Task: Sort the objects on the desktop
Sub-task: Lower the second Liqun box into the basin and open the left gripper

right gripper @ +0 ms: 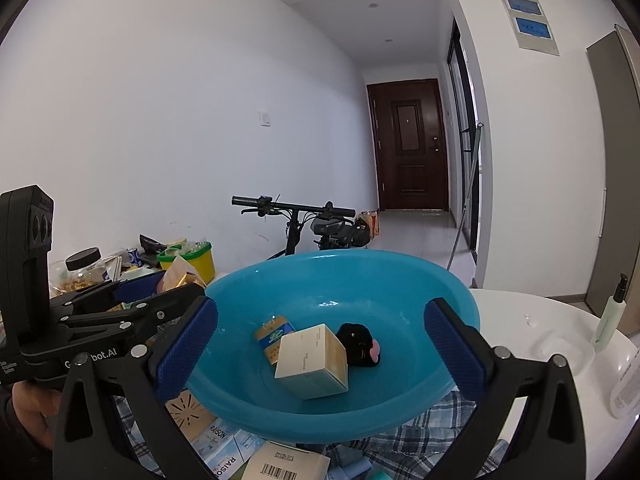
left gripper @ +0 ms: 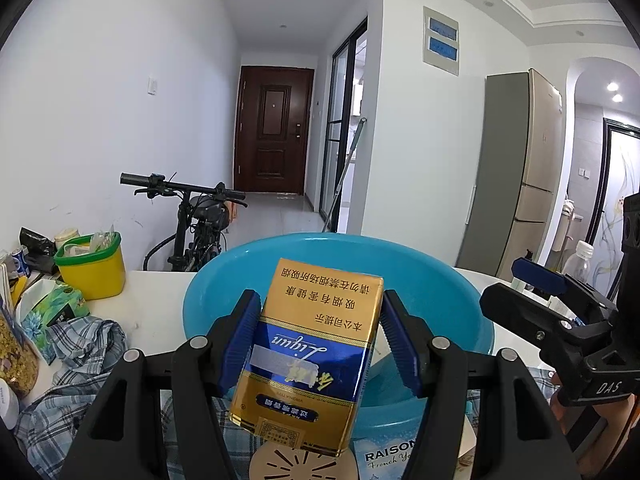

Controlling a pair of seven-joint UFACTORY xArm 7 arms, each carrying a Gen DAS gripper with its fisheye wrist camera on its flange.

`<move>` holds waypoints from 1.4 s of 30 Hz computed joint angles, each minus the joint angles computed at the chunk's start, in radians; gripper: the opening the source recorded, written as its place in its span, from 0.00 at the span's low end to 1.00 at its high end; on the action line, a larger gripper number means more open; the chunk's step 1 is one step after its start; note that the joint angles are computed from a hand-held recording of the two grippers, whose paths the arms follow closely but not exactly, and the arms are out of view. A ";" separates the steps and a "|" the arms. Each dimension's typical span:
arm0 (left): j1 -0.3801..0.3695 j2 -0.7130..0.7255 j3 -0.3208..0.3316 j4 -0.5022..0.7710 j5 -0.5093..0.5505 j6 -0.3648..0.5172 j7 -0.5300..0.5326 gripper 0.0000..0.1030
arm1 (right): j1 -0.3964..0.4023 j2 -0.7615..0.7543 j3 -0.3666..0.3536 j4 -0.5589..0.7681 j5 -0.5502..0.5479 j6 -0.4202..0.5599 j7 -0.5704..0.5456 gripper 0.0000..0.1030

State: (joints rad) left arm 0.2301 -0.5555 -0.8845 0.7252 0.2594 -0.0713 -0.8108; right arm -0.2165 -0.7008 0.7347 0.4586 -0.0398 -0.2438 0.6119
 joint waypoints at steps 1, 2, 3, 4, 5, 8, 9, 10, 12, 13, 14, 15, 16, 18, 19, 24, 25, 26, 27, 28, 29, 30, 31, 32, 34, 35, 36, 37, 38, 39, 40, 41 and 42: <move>0.004 -0.002 -0.003 0.001 0.000 -0.001 -0.002 0.62 | -0.001 -0.001 0.001 0.000 0.001 0.000 0.002 1.00; 0.003 -0.005 -0.004 0.001 0.000 0.000 -0.002 0.62 | 0.000 -0.002 0.000 -0.002 0.002 -0.003 0.004 1.00; 0.002 -0.006 -0.002 0.001 0.002 0.002 -0.001 0.62 | 0.003 -0.002 -0.003 -0.003 0.002 -0.002 0.003 1.00; 0.005 -0.010 -0.005 0.002 0.002 0.003 -0.003 0.62 | 0.003 -0.005 -0.002 -0.003 0.002 0.001 0.004 1.00; 0.006 -0.012 -0.006 0.002 0.002 0.004 -0.003 0.62 | 0.001 -0.005 -0.001 -0.004 0.001 -0.003 0.003 1.00; 0.003 -0.016 0.000 0.001 -0.001 -0.009 -0.006 0.62 | 0.002 -0.007 -0.002 -0.010 0.000 -0.013 0.000 1.00; 0.009 -0.017 -0.003 0.002 -0.003 -0.011 -0.007 0.62 | 0.002 -0.011 0.000 -0.013 0.002 -0.015 0.000 1.00; 0.017 -0.021 -0.009 0.003 -0.005 -0.015 -0.010 0.62 | 0.002 -0.013 0.000 -0.013 0.002 -0.015 -0.002 1.00; 0.032 -0.016 -0.019 0.008 -0.011 -0.030 -0.013 0.62 | 0.000 -0.017 0.001 -0.014 0.003 -0.013 -0.005 1.00; 0.033 -0.007 -0.021 0.013 -0.013 -0.030 -0.009 0.62 | -0.001 -0.016 0.001 -0.013 0.004 -0.009 -0.005 1.00; 0.040 -0.003 -0.029 0.019 -0.014 -0.024 -0.007 0.62 | 0.005 -0.011 -0.005 -0.013 0.004 -0.008 -0.004 1.00; 0.052 -0.005 -0.042 0.026 -0.015 -0.018 -0.009 0.62 | 0.013 -0.005 -0.013 -0.012 0.004 -0.010 -0.004 1.00; 0.059 -0.003 -0.048 0.030 -0.014 -0.018 -0.009 0.62 | 0.019 -0.003 -0.018 -0.014 0.004 -0.013 -0.004 1.00; 0.071 0.006 -0.060 0.036 -0.015 -0.023 -0.014 0.62 | 0.017 -0.009 -0.014 -0.012 0.005 -0.007 -0.007 1.00; 0.082 0.007 -0.067 0.033 -0.018 -0.044 -0.020 0.62 | 0.010 -0.017 -0.006 -0.011 0.005 -0.001 -0.008 1.00; 0.236 -0.128 -0.179 0.041 -0.052 -0.048 -0.090 1.00 | -0.016 -0.060 0.015 -0.015 -0.001 0.012 0.008 1.00; 0.234 -0.128 -0.178 0.045 -0.040 -0.040 -0.078 1.00 | -0.012 -0.058 0.010 -0.015 -0.004 0.014 0.011 1.00; 0.229 -0.131 -0.176 0.058 -0.030 -0.001 -0.065 1.00 | -0.003 -0.051 -0.001 -0.015 -0.007 0.012 0.013 1.00; 0.234 -0.143 -0.181 0.065 -0.027 0.028 -0.068 1.00 | 0.005 -0.045 -0.010 -0.017 -0.009 0.005 0.015 1.00; 0.238 -0.150 -0.183 0.067 -0.023 0.035 -0.075 1.00 | 0.006 -0.045 -0.011 -0.018 -0.009 0.003 0.016 1.00; 0.232 -0.137 -0.178 0.062 -0.019 0.020 -0.078 1.00 | 0.005 -0.047 -0.010 -0.017 -0.009 0.008 0.016 1.00; 0.222 -0.118 -0.171 0.059 -0.017 0.010 -0.078 1.00 | 0.003 -0.047 -0.008 -0.014 -0.011 0.015 0.016 1.00; 0.207 -0.095 -0.159 0.057 -0.016 0.006 -0.076 1.00 | 0.004 -0.044 -0.009 -0.010 -0.015 0.021 0.015 1.00; 0.193 -0.073 -0.147 0.056 -0.017 0.003 -0.076 1.00 | 0.005 -0.041 -0.010 -0.007 -0.018 0.022 0.016 1.00; 0.177 -0.056 -0.130 0.051 -0.019 -0.003 -0.081 1.00 | 0.008 -0.038 -0.011 -0.002 -0.022 0.030 0.017 1.00; 0.170 -0.055 -0.123 0.045 -0.019 -0.006 -0.083 1.00 | 0.009 -0.039 -0.011 -0.001 -0.024 0.034 0.018 1.00; 0.162 -0.051 -0.115 0.041 -0.019 -0.006 -0.083 1.00 | 0.011 -0.038 -0.013 0.001 -0.028 0.035 0.019 1.00; 0.151 -0.051 -0.104 0.035 -0.018 -0.006 -0.081 1.00 | 0.016 -0.034 -0.017 0.002 -0.032 0.035 0.018 1.00; 0.144 -0.049 -0.097 0.031 -0.018 -0.006 -0.082 1.00 | 0.013 -0.035 -0.014 0.001 -0.033 0.036 0.019 1.00; 0.142 -0.049 -0.095 0.030 -0.018 -0.006 -0.083 1.00 | 0.010 -0.037 -0.011 0.001 -0.033 0.040 0.022 1.00; 0.141 -0.048 -0.095 0.029 -0.018 -0.006 -0.085 1.00 | 0.013 -0.034 -0.014 0.004 -0.036 0.046 0.023 1.00; 0.135 -0.045 -0.089 0.026 -0.017 -0.006 -0.083 1.00 | 0.016 -0.031 -0.016 0.002 -0.038 0.047 0.024 1.00; 0.123 -0.044 -0.079 0.021 -0.016 -0.006 -0.081 1.00 | 0.018 -0.029 -0.019 0.001 -0.040 0.048 0.026 1.00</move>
